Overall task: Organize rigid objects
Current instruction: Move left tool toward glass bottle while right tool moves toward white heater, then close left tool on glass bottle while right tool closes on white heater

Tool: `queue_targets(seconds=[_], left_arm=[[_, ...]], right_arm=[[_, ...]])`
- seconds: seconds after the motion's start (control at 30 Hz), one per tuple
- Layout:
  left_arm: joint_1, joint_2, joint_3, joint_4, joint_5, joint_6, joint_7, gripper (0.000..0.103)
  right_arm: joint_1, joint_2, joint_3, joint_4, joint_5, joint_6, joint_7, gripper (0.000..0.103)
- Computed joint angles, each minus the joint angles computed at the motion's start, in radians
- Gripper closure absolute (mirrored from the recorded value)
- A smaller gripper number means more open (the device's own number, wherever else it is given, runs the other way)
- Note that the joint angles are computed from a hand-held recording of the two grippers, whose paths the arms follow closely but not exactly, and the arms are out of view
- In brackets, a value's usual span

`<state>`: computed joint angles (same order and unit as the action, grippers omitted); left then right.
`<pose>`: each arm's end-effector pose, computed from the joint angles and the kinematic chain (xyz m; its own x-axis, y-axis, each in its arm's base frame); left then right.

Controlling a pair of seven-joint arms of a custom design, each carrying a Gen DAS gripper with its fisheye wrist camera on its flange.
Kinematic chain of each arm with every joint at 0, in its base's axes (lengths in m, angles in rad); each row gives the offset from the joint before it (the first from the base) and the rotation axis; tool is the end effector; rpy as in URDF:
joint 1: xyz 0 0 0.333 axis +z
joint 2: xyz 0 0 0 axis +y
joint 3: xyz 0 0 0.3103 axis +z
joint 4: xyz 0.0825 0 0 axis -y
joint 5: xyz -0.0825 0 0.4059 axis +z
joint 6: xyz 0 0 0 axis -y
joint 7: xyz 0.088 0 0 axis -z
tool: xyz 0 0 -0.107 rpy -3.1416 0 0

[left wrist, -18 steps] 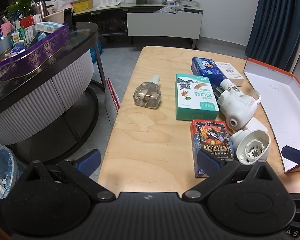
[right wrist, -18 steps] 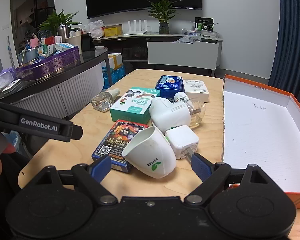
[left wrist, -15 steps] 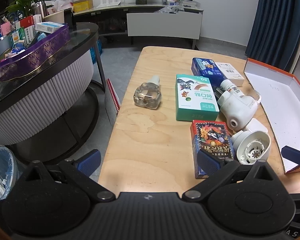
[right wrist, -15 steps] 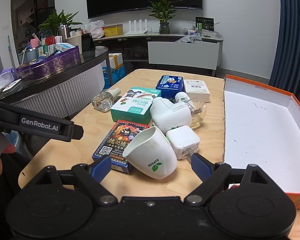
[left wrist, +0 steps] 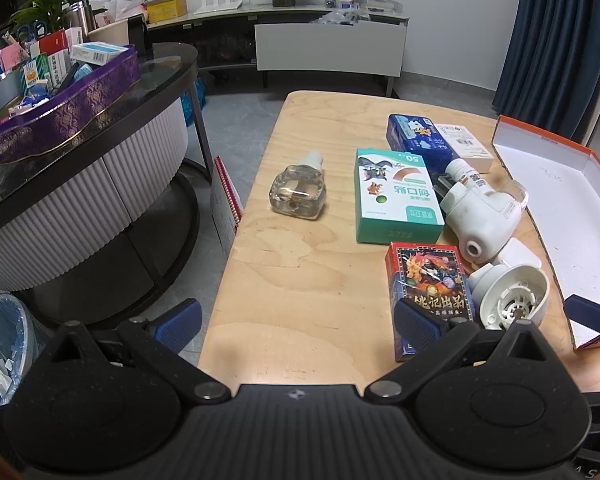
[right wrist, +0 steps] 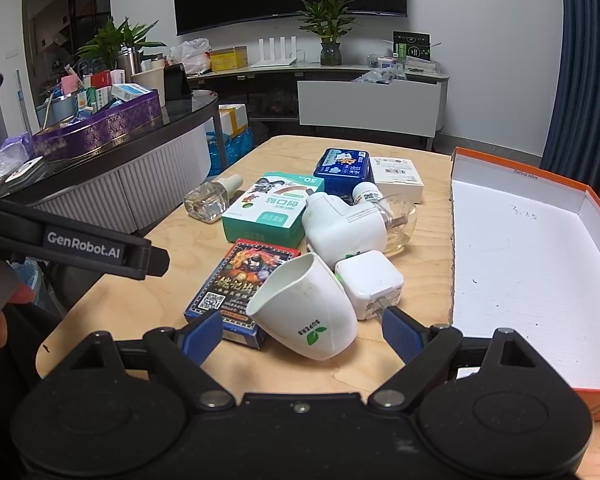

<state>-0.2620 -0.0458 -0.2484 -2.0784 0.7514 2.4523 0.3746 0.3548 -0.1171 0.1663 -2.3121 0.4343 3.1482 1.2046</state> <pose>0.5163 -0.2907 0.4771 0.1995 -0.9795 -0.0270 -0.7442 -0.1336 -0.6544 0.5004 0.2468 0.4834 0.4599 -0.8873 -0.0345 -0.5288 -0.2425 -0.8134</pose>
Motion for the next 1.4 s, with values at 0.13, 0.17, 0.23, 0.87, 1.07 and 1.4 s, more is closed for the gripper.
queue_targets(seconds=[0.13,0.17,0.23,0.87,1.07,1.4], left_arm=[[0.004,0.003,0.003,-0.001,-0.004,0.004,0.007,0.0],[0.004,0.004,0.003,0.0,-0.005,0.004,0.008,0.0],[0.005,0.006,0.004,0.0,-0.007,0.006,0.01,0.0],[0.014,0.022,0.012,0.007,-0.022,0.011,0.025,0.0],[0.017,0.026,0.015,0.011,-0.025,0.013,0.032,0.0],[0.019,0.034,0.017,0.018,-0.032,0.015,0.039,0.0]], right_arm=[[0.002,0.005,-0.002,0.005,-0.001,-0.006,0.002,0.001],[0.011,0.007,-0.01,0.007,0.013,-0.005,-0.011,0.001],[0.028,0.01,-0.021,0.009,0.045,0.0,-0.04,0.001],[0.015,0.031,-0.014,0.025,0.012,-0.007,-0.022,0.001],[0.027,0.044,-0.021,0.035,0.041,-0.001,-0.042,0.001],[0.06,0.063,-0.044,0.066,0.169,-0.005,-0.138,0.001]])
